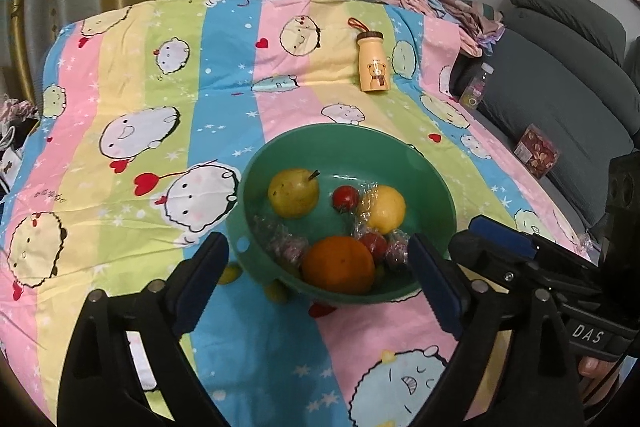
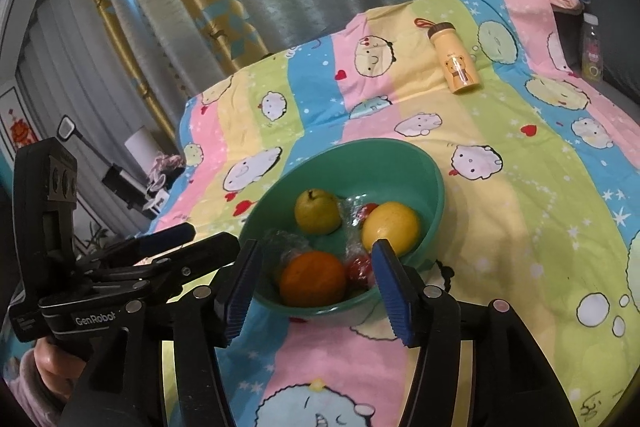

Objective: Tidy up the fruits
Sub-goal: 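Withdraw the left tool from the basin toward the remaining green fruits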

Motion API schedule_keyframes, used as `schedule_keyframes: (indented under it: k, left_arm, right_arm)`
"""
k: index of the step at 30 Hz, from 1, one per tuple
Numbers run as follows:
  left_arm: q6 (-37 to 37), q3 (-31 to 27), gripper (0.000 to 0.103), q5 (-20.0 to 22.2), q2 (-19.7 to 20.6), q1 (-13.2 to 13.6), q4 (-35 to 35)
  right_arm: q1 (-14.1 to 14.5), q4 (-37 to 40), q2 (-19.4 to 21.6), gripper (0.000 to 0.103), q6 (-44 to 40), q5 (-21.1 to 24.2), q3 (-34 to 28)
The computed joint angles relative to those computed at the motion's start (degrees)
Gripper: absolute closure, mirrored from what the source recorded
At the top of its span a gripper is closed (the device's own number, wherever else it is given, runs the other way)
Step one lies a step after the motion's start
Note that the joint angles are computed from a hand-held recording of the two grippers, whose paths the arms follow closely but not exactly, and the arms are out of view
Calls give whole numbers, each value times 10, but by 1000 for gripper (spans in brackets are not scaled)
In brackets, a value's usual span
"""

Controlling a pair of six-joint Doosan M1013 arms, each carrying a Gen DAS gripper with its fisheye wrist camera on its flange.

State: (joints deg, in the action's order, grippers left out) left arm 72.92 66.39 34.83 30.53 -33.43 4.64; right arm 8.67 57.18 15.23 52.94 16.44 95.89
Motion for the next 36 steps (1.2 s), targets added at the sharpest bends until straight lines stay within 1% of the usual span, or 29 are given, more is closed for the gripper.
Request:
schedule_keyframes:
  k: [3,6,9,16,21,26,32,36]
  left_arm:
    - [-27,16,6,-5,-12,-2,27]
    - [-44,30,4,-12,-22,-1,38]
    - [-75,46,1,-16,-34,-2,65]
    - [-130,80,1,-25,-57,0,106]
    - [-177,109,1,-27,-75,10,119]
    - [-226,135,1,-15,-88,15,147]
    - [-233,161,1,-8,-99,20,143]
    - [-208,172,1,-16,-102,22,115]
  right_arm:
    - [5,-10,-6,44,2,1,3]
    - [10,-14,-12,41,-3,2,7]
    - [17,-35,-17,41,10,0,9]
    - [27,-64,-27,39,27,0,13]
    - [35,-96,-33,38,48,2,17]
    - [42,-113,-36,36,59,5,19]
    - [49,-115,-36,36,50,23,19]
    - [55,-109,-34,36,38,36,21]
